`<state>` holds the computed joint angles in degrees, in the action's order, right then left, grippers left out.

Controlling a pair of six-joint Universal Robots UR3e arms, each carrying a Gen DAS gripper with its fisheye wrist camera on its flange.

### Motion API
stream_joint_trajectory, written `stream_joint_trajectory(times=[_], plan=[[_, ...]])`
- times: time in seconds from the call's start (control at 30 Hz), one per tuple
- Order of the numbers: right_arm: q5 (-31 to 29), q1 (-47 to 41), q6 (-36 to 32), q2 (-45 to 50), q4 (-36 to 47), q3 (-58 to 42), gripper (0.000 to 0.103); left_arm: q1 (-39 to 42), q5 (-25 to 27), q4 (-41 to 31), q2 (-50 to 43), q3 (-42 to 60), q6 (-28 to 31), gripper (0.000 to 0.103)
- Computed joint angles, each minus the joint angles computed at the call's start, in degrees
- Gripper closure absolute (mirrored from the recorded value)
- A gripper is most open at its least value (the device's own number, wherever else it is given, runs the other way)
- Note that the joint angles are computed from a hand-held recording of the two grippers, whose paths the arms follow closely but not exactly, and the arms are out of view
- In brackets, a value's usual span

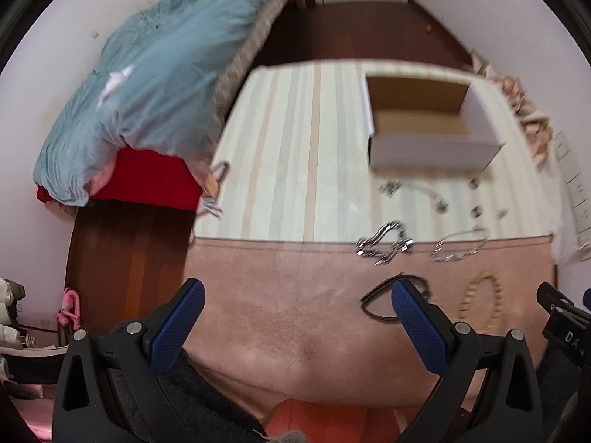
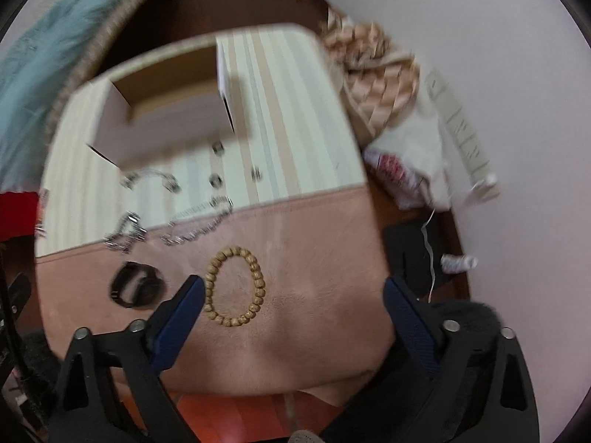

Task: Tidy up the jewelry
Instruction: 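Grasp the black wristband with the left tool while the right tool grasps the wooden bead bracelet, then lift and carry the wristband with the left tool while the right tool carries the beads into the box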

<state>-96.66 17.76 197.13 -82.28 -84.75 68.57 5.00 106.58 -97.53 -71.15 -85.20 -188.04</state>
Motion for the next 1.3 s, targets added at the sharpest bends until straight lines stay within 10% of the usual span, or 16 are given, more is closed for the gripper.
stream_joint_trajectory(times=[0.43, 0.6, 0.87, 1.3], plan=[[5.2, -0.1, 1.2, 4.2, -9.3, 12.5, 0.05, 6.3, -8.0, 5.1, -1.3, -13.4, 5.6, 0.0], [7.1, 0.0, -0.9, 4.1, -9.1, 12.1, 0.093, 8.2, -15.4, 5.7, -0.5, -16.4, 9.4, 0.018], [8.8, -0.4, -2.7, 4.7, -7.8, 11.4, 0.093, 4.8, -16.6, 9.6, -0.4, -19.8, 9.6, 0.085], [5.7, 2.2, -3.2, 4.6, -10.0, 12.1, 0.093, 4.1, -16.0, 15.7, 1.5, -23.7, 11.0, 0.094]])
